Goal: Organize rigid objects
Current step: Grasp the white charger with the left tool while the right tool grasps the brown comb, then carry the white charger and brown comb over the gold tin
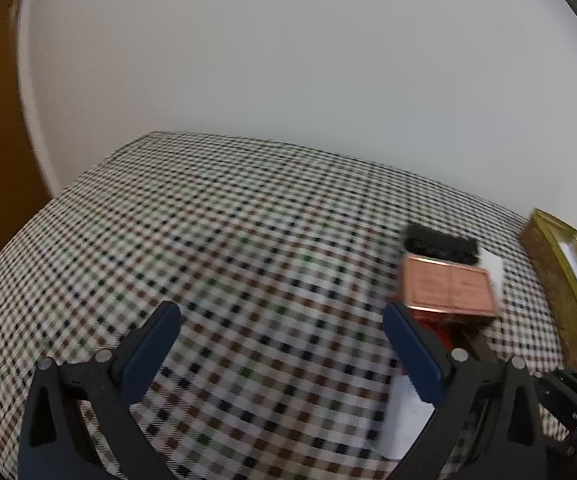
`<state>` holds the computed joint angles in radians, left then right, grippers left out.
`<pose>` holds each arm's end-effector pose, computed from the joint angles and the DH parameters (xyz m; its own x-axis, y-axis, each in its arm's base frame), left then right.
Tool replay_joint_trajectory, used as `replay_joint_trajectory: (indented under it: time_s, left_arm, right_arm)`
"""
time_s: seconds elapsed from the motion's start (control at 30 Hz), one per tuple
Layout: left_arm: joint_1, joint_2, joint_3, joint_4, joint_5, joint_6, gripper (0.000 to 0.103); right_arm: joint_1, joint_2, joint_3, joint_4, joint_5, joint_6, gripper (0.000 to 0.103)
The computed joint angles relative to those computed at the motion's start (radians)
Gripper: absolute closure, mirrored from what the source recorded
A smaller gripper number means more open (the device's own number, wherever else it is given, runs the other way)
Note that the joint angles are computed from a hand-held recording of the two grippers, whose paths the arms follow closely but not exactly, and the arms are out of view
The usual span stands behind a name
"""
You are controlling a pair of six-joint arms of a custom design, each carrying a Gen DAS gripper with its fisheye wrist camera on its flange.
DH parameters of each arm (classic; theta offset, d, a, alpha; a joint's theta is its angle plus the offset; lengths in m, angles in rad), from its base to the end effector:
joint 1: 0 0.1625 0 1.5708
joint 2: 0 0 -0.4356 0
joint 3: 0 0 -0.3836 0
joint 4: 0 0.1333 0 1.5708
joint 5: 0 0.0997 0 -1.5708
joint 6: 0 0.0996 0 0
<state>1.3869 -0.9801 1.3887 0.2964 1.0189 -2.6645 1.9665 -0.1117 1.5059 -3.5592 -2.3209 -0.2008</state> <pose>0.0737 -0.6185 0.2410 -0.7541 0.0821 -0.6516 0.5232 0.6747 -0.5205 0.3007 -0.5503 -0.1711 -0.7420 -0.0837 0.6652 -0.4770 0.7632 -0.4359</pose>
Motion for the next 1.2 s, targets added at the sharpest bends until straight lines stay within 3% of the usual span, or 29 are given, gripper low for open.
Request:
replay_joint_trajectory:
  time_s: [0.17, 0.3, 0.4, 0.47, 0.53, 0.67, 0.73, 0.93, 1.2]
  left_arm:
    - [0.003, -0.018, 0.025, 0.051, 0.133, 0.064, 0.001]
    - [-0.019, -0.023, 0.073, 0.063, 0.145, 0.145, 0.002]
    - [-0.025, -0.023, 0.082, 0.104, 0.159, 0.140, 0.005]
    - [-0.021, -0.003, 0.058, 0.144, 0.153, 0.123, 0.013]
    - [-0.023, 0.028, 0.024, 0.190, 0.121, 0.095, 0.038]
    - [-0.015, 0.060, -0.006, 0.234, 0.093, 0.053, 0.051]
    - [-0.020, 0.056, 0.007, 0.225, 0.085, 0.059, 0.065]
    - [-0.015, 0.035, 0.032, 0.196, 0.097, 0.063, 0.066]
    - [-0.025, -0.077, 0.177, 0.015, 0.159, 0.031, 0.066]
  right_arm:
    - [-0.041, -0.062, 0.129, -0.121, 0.131, 0.058, 0.084]
    - [-0.052, -0.086, 0.207, -0.225, 0.152, 0.053, 0.085]
    - [-0.049, -0.093, 0.236, -0.282, 0.166, 0.048, 0.085]
    - [-0.053, -0.105, 0.258, -0.316, 0.176, 0.035, 0.085]
    - [-0.056, -0.111, 0.272, -0.339, 0.200, 0.035, 0.085]
    - [-0.050, -0.110, 0.278, -0.377, 0.222, 0.020, 0.085]
    - [-0.045, -0.107, 0.273, -0.382, 0.225, 0.019, 0.085]
    - [-0.041, -0.115, 0.291, -0.400, 0.240, 0.010, 0.085]
    - [-0.042, -0.126, 0.332, -0.570, 0.339, -0.035, 0.085]
